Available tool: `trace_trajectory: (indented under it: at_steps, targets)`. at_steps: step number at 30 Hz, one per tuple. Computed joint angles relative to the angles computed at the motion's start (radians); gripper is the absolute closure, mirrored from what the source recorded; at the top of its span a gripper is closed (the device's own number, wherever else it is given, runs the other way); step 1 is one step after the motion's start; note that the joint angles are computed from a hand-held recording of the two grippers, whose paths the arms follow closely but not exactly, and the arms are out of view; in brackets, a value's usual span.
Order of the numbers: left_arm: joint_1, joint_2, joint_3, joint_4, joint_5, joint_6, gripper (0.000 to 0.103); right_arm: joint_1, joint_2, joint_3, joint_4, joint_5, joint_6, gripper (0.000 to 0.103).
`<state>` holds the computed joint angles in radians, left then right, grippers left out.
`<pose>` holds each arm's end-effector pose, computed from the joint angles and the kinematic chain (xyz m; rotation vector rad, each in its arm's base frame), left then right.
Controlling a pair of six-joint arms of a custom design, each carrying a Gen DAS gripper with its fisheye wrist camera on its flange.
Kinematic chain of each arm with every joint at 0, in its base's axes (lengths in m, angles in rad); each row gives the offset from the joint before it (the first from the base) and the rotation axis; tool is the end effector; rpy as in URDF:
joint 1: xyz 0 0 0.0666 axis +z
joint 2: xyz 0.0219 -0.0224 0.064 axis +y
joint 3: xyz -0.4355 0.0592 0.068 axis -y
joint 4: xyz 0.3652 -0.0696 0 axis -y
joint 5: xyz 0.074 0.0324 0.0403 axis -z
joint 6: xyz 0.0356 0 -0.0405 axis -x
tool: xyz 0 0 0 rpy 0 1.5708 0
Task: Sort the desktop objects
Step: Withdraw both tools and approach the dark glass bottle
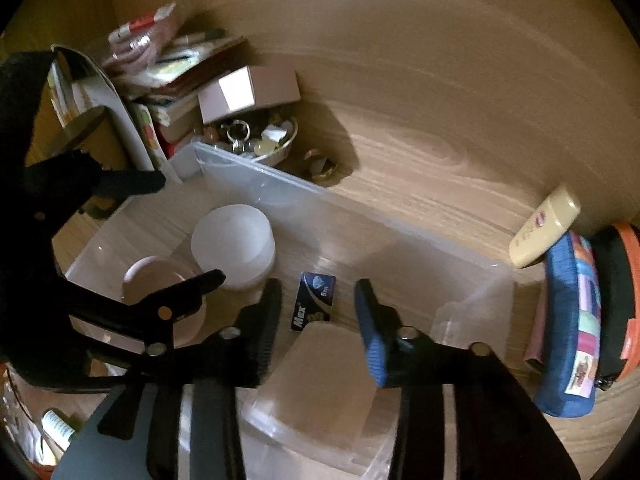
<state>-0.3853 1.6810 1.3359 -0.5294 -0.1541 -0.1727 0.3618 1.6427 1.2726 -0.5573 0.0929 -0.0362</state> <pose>0.5124 -0.2024 0.3485 0.6044 2.3572 0.0931 0.4942 0.1831 0.3403 -0.3659 2.4662 0.0507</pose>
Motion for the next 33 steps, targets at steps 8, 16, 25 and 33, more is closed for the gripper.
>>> trace_trajectory:
  at_steps: [8, 16, 25, 33]
  targets:
    - [0.001, -0.063, -0.045, 0.044, -0.014, 0.006, 0.009, 0.001, -0.077, -0.065, 0.065, 0.025, 0.017, 0.035]
    - [0.015, -0.117, -0.094, 0.094, -0.016, 0.013, 0.008, 0.013, -0.155, -0.119, 0.096, 0.063, -0.001, 0.018]
    - [0.025, -0.22, -0.174, 0.154, 0.027, 0.069, 0.007, 0.034, -0.251, -0.2, 0.136, 0.105, -0.028, 0.01]
    - [0.006, -0.329, -0.27, 0.235, 0.008, 0.102, 0.004, 0.082, -0.353, -0.303, 0.207, 0.175, -0.035, 0.005]
